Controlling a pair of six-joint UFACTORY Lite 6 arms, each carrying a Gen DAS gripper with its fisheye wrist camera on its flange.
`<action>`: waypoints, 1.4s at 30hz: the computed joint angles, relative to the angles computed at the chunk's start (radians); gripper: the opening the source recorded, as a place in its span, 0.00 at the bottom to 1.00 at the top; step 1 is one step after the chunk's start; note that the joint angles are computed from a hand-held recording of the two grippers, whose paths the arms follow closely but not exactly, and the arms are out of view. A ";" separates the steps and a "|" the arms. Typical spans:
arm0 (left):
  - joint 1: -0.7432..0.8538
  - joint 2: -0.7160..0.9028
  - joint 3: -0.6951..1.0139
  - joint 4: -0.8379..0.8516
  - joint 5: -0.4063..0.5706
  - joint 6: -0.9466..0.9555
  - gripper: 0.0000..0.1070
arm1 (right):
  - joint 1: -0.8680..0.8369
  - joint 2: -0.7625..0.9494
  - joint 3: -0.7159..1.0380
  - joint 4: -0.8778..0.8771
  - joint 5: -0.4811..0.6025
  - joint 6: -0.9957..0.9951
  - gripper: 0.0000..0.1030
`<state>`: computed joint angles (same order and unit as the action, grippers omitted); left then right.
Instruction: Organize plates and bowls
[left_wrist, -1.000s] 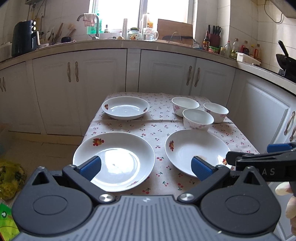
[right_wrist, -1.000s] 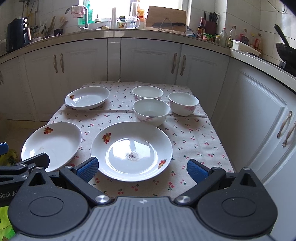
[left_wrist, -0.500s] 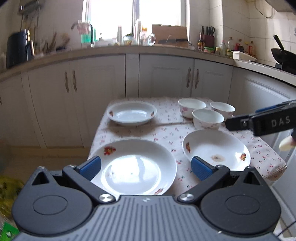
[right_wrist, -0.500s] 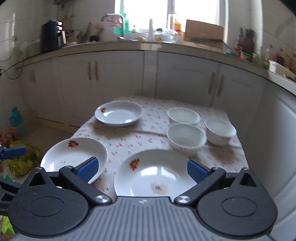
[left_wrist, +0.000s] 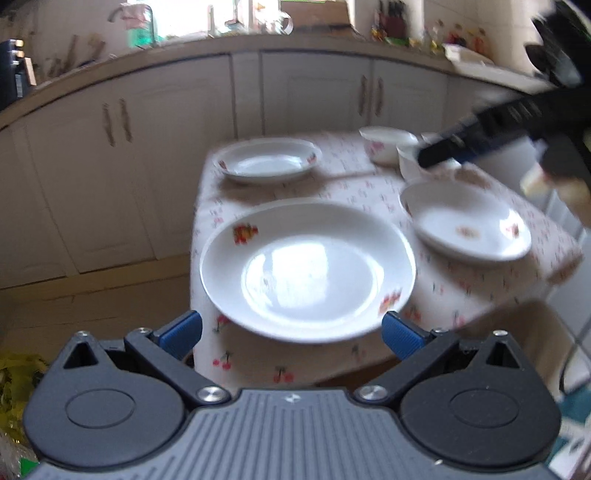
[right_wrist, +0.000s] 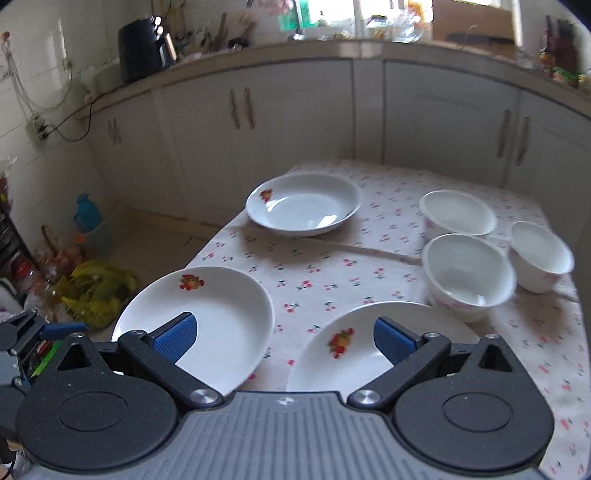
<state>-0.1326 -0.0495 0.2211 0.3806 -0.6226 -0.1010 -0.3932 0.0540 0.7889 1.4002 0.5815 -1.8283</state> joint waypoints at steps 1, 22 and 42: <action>0.024 0.033 0.010 0.043 -0.015 -0.006 0.96 | 0.009 0.030 0.030 -0.028 0.007 0.028 1.00; 0.135 0.351 0.248 0.325 -0.067 0.021 0.96 | 0.207 0.622 0.609 -0.369 0.035 0.421 0.77; 0.151 0.384 0.291 0.399 -0.060 -0.017 0.96 | 0.212 0.727 0.733 -0.411 0.140 0.459 0.54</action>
<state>0.0187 0.3345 0.5121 0.7799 -0.6828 -0.1182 -0.1815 0.7811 1.5220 0.9893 0.7215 -1.3693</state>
